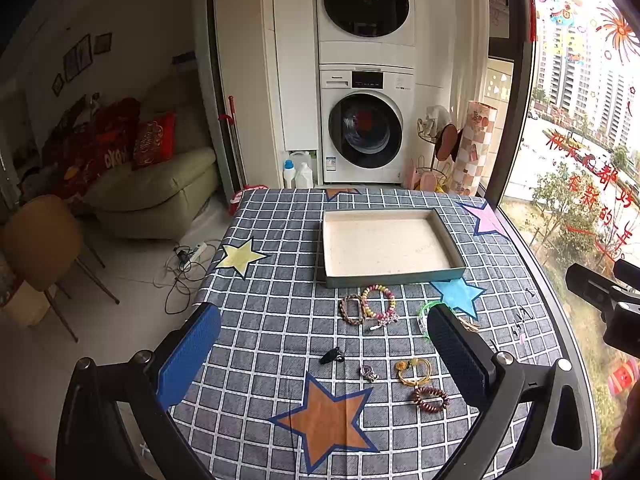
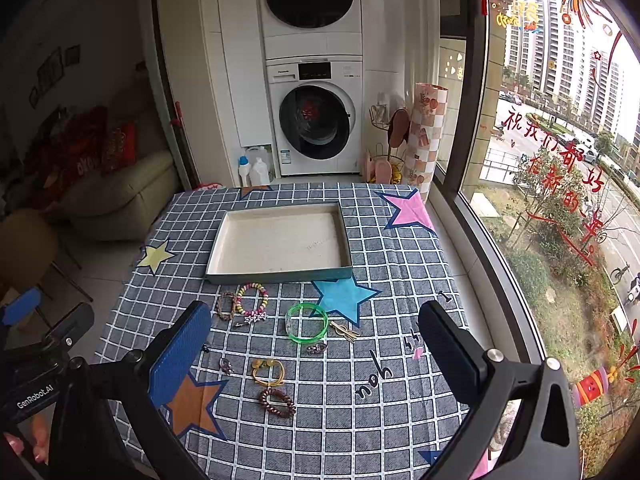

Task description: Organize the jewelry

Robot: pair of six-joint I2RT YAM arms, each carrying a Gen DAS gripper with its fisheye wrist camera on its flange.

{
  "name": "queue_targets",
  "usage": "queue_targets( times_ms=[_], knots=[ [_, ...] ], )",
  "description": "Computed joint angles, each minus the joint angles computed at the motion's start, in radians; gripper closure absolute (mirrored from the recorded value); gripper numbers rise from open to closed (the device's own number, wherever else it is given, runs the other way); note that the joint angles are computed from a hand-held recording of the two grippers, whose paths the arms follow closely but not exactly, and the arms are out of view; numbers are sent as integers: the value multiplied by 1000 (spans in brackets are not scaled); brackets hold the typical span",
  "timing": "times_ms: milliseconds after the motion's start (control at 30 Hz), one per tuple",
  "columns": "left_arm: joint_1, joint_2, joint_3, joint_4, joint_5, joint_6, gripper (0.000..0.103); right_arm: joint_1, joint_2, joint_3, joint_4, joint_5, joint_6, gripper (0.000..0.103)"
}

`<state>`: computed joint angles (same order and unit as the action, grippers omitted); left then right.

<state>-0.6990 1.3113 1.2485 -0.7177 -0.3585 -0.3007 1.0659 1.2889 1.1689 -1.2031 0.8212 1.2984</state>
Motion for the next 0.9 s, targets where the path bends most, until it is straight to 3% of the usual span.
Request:
queue_targets(
  times_ms=[900],
  knots=[
    [-7,-2,-2,-2,-4,-6,0,6,11,7,2,-4,6,0]
  ],
)
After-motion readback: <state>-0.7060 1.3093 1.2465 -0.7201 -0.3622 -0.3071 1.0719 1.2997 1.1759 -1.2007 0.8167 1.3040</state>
